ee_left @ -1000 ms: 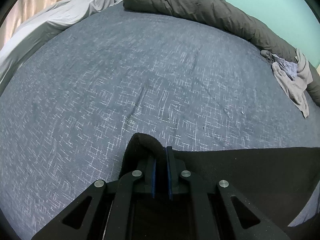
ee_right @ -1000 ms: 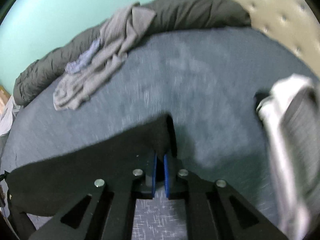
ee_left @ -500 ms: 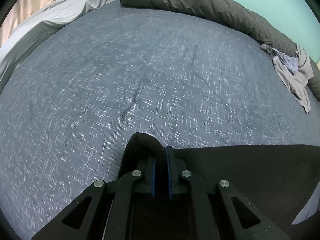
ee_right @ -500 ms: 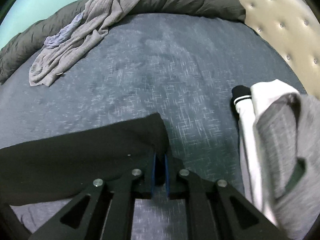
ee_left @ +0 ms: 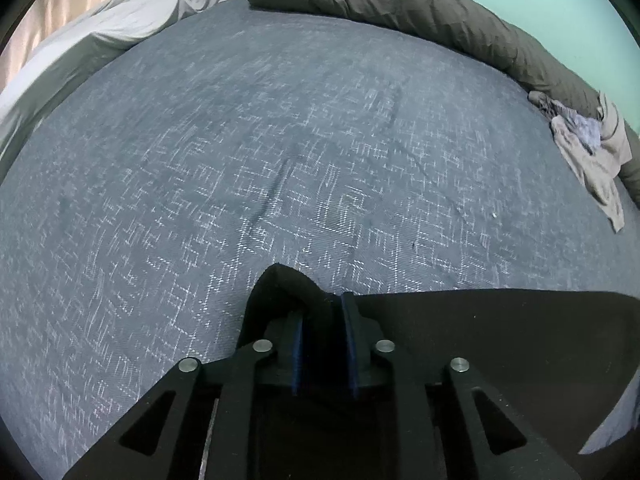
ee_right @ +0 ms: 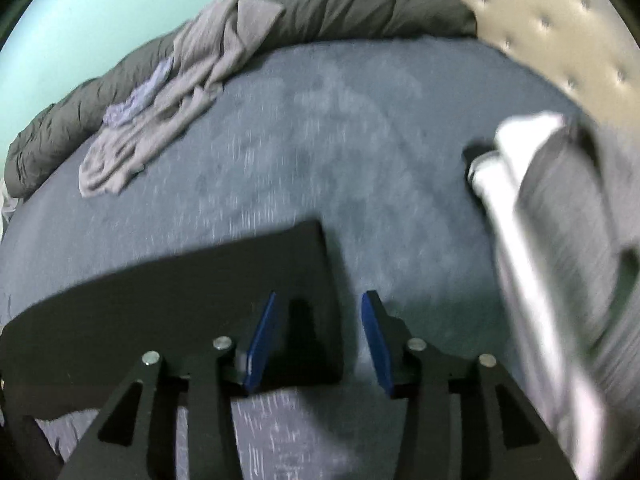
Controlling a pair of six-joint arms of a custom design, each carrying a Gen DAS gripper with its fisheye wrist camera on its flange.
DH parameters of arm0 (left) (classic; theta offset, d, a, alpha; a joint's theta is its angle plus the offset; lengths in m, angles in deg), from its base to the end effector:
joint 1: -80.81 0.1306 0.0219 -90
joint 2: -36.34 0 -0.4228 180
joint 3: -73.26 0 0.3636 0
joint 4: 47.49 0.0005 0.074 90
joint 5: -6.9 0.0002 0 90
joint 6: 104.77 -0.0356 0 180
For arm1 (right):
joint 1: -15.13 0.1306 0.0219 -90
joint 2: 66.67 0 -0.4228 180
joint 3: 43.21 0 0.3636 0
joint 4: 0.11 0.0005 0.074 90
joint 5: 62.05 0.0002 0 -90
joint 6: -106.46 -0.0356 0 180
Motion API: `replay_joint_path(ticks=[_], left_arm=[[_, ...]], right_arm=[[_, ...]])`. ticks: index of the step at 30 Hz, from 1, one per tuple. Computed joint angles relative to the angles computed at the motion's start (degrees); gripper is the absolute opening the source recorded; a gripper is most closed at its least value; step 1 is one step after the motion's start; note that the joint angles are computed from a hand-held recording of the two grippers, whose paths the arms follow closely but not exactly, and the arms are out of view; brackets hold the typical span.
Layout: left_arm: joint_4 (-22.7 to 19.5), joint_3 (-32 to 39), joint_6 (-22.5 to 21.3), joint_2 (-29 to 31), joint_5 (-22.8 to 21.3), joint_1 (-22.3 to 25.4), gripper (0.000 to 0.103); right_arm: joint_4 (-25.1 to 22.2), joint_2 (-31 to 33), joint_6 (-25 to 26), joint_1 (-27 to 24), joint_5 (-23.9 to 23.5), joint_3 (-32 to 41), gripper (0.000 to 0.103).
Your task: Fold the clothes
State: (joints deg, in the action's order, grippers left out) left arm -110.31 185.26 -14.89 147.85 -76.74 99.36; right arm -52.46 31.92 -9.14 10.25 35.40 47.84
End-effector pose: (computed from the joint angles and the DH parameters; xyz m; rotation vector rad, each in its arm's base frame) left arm 0.5618 0.1838 0.4301 -0.3882 2.6190 -0.0394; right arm 0.4979 -0.0476 0.4063 0.7279 2.4984 -0.0408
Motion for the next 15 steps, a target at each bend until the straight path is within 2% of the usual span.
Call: replay_joint_path(ticks=[1, 3, 4, 7, 9, 15], left_arm=[[-0.45, 0.28, -0.26, -0.27, 0.38, 0.31, 0.027], [-1.0, 0.63, -0.43, -1.16, 1.81, 1.35, 0.043], [-1.13, 1.1, -0.17, -1.29, 1.75, 1.53, 0.048], [-1.31, 3.27, 1.14, -0.94, -0.47, 1.22, 0.049], [-1.6, 1.98, 1.21, -2.27, -0.94, 2.11, 0.049], [-2.75, -5.65, -1.8, -9.02, 5.45, 6.97, 0.049]], right_arm=[[-0.85, 0.54, -0.44, 0.18, 0.29, -0.35, 0.044], [-1.8, 1.25, -0.5, 0.99, 2.8, -0.71, 0.044], [-0.93, 0.8, -0.55, 1.45, 4.44, -1.2, 0.044], [0.01, -1.05, -1.02, 2.58, 9.25, -1.54, 0.044], [0.12, -2.8, -1.57, 3.19, 11.7, -1.75, 0.044], [-1.36, -9.11, -2.4, 5.32, 7.73, -3.59, 0.044]])
